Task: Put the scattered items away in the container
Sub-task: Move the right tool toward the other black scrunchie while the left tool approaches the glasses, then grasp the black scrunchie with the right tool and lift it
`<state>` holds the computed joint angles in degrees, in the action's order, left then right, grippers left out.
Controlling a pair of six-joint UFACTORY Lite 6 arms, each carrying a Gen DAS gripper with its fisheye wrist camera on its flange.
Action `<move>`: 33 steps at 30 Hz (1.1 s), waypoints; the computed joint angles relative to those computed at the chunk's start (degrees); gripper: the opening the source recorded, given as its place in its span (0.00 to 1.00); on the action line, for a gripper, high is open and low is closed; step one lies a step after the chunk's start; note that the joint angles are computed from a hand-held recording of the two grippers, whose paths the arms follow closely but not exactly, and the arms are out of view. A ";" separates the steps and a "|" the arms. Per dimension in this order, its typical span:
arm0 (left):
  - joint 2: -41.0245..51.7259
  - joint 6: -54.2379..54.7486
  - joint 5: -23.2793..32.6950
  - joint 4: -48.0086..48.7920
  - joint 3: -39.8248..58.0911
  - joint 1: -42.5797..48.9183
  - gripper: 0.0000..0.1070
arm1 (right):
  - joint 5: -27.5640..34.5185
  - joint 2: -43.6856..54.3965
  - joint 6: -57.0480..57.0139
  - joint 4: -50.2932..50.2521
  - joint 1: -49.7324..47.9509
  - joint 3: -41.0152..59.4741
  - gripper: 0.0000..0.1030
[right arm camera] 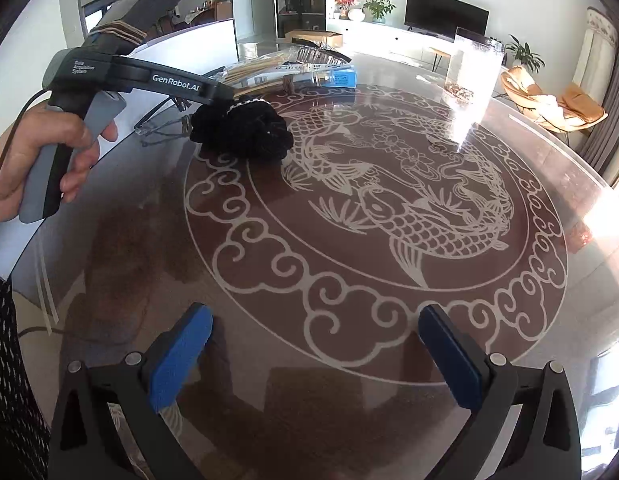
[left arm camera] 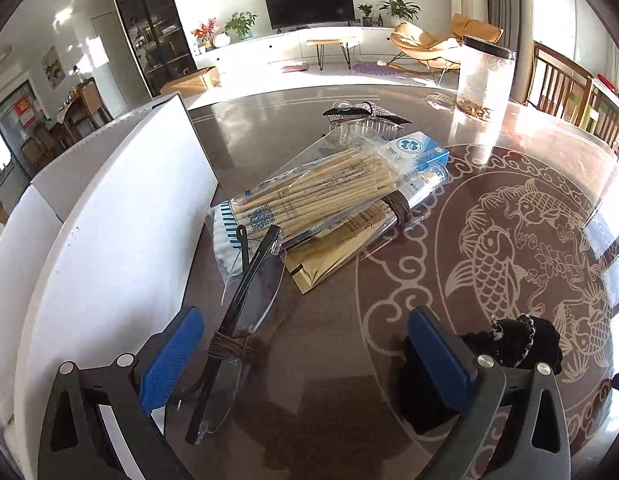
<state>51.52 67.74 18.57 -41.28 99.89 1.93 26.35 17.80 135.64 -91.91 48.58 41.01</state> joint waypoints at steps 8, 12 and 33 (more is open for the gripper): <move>6.99 -4.60 7.26 -0.04 7.95 2.07 0.96 | 0.25 -2.82 8.02 -4.75 -1.63 -3.41 1.00; -0.03 6.42 1.52 -11.74 -3.22 3.63 0.33 | 0.35 -3.22 9.83 -5.92 -1.94 -3.88 1.00; -30.37 57.00 9.59 -42.30 -52.12 23.08 0.89 | 0.90 -1.24 3.70 -0.34 -1.06 -1.51 1.00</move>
